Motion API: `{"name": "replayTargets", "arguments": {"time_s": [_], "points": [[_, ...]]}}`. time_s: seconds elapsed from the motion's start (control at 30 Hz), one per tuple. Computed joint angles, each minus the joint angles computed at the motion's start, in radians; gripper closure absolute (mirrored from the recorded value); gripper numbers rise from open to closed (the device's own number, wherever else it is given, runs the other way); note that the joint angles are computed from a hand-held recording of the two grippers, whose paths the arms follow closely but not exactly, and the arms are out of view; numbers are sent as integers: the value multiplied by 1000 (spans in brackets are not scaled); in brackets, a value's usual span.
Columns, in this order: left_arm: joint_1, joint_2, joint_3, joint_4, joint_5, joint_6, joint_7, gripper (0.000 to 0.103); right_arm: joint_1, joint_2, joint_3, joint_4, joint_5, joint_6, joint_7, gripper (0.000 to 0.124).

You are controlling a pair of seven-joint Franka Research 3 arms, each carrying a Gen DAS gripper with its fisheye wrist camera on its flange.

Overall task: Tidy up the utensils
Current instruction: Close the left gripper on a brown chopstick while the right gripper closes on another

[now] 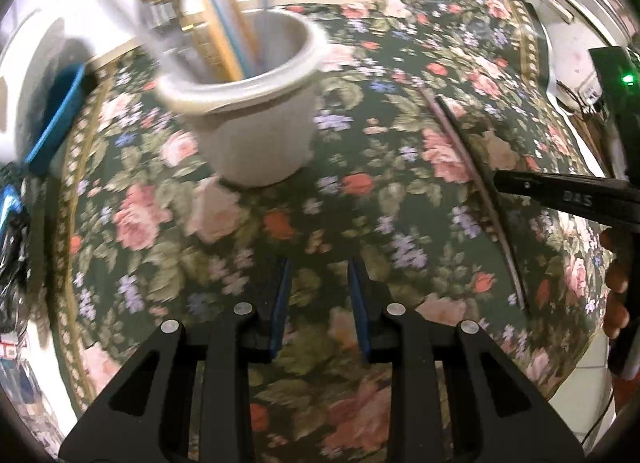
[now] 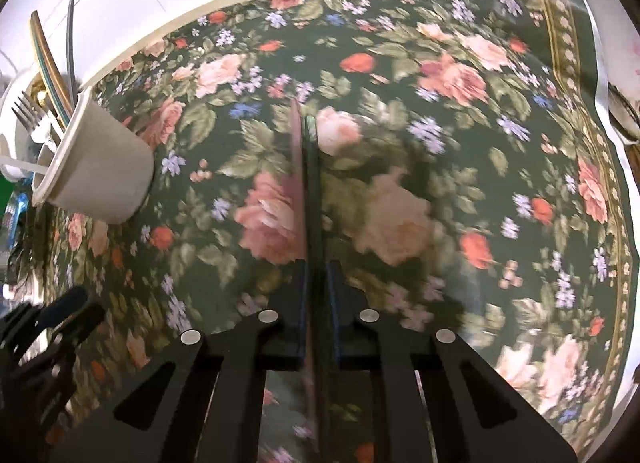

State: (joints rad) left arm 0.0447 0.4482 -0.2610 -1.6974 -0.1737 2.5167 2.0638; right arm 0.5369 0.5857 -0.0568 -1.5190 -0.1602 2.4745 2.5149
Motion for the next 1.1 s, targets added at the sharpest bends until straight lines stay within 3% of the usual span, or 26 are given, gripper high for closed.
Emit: {"name": "replayTargets", "arguments": {"time_s": [0.23,0.43,0.57,0.83,0.9,1.1], "points": [[-31,13,-16,14,2,-7,-17,75,-18,-57,5,-60,-17,6,-20,115],[-54,26,-3,25,32,-12,-66,75,-26,10,15,45,-6,-45,-115,107],[-59,30,7,26,51,-5,-109,75,-31,77,17,143,12,-116,-161,107],[-67,42,10,37,78,-5,-184,75,-1,130,-19,218,-50,-149,-208,110],[-70,50,4,48,78,-12,-194,75,-4,125,-20,210,-48,-149,-209,118],[-92,85,-12,102,77,-36,-222,75,-47,-13,-1,-6,-13,-51,-237,118]]}}
